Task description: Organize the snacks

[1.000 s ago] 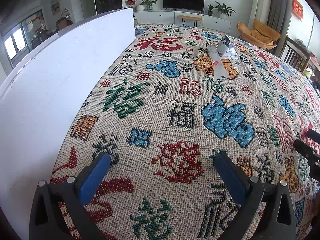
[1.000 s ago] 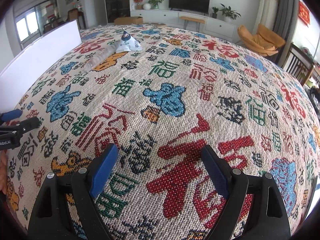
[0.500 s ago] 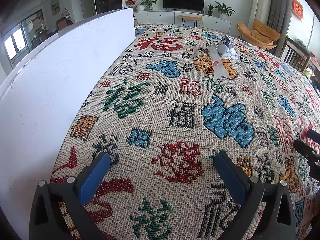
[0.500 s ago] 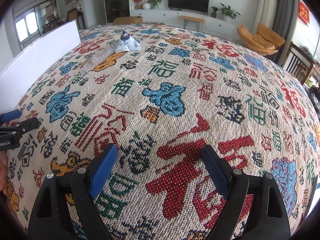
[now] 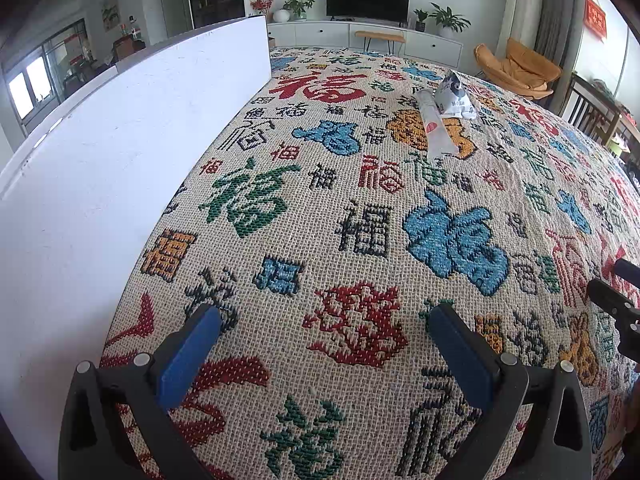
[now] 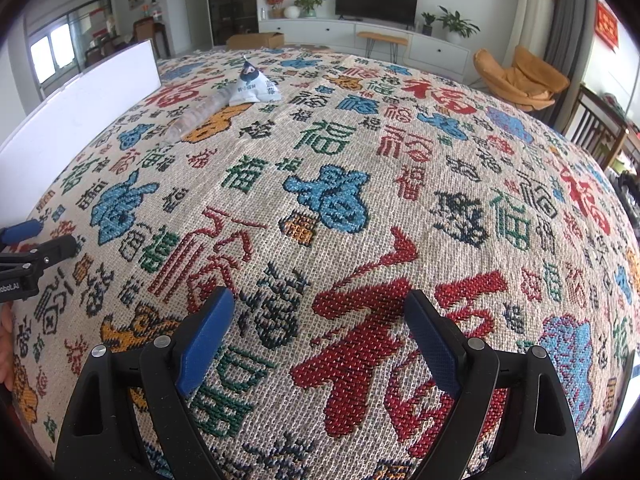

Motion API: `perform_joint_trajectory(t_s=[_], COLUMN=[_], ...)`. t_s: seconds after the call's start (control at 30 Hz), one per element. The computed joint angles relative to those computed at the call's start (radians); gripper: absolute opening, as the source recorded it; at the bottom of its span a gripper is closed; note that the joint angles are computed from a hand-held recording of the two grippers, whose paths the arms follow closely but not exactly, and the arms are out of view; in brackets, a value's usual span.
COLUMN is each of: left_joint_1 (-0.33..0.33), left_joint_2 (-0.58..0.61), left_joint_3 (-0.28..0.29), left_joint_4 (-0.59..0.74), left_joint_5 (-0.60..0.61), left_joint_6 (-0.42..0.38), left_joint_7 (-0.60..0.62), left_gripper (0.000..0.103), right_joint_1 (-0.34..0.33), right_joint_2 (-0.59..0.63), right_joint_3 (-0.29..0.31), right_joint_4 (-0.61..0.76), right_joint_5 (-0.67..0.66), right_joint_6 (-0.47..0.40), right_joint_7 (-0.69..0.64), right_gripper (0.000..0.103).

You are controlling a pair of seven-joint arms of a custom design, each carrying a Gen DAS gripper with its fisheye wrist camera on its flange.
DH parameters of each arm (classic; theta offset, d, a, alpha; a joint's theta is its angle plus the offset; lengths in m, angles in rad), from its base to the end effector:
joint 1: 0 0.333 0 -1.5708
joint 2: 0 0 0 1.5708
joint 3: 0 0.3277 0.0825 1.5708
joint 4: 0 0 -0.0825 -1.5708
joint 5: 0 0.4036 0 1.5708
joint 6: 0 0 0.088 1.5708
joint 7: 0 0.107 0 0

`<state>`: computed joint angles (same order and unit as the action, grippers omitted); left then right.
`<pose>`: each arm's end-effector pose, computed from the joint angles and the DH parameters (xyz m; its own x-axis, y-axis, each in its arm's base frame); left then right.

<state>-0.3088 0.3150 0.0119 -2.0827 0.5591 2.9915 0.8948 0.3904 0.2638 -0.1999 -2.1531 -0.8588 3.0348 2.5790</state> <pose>0.5997 -0.2233 0.3310 -0.1516 -0.9884 0.0024 -0.8039 0.1219 -0.5821 0.5854 0.1755 0.3267 0.0277 -0.9994 0.0211 -0.7818 -0.0348 -0.6225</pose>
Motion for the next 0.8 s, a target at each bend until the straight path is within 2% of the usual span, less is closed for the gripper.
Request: perform_joint_trajectory(t_s=[0.23, 0.37, 0.5, 0.57, 0.63, 0.8], left_joint_1=[0.006, 0.062, 0.086, 0.054, 0.017, 0.004], left_joint_2=[0.0, 0.019, 0.088, 0.12, 0.131, 0.129], left_joint_3=[-0.008, -0.077, -0.129, -0.101, -0.055, -0.04], left_joint_4=[0.002, 0.037, 0.159, 0.198, 0.193, 0.188], left_joint_5=[-0.011, -0.1, -0.203, -0.192, -0.163, -0.171], left_joint_6=[-0.006, -0.048, -0.138, -0.127, -0.065, -0.053], left_joint_7=[0.013, 0.121, 0.239, 0.234, 0.197, 0.198], left_gripper=[0.103, 0.103, 0.103, 0.103, 0.103, 0.103], right_joint_1=[0.001, 0.002, 0.002, 0.006, 0.003, 0.005], right_joint_2=[0.001, 0.001, 0.0, 0.002, 0.002, 0.003], right_joint_3=[-0.001, -0.002, -0.002, -0.004, -0.002, -0.004], right_joint_4=[0.0, 0.001, 0.001, 0.003, 0.004, 0.006], right_joint_5=[0.003, 0.004, 0.005, 0.003, 0.004, -0.008], right_joint_6=[0.0, 0.0, 0.0, -0.007, -0.009, -0.014], right_joint_7=[-0.003, -0.004, -0.004, 0.003, 0.006, 0.017], right_gripper=[0.089, 0.089, 0.089, 0.091, 0.091, 0.092])
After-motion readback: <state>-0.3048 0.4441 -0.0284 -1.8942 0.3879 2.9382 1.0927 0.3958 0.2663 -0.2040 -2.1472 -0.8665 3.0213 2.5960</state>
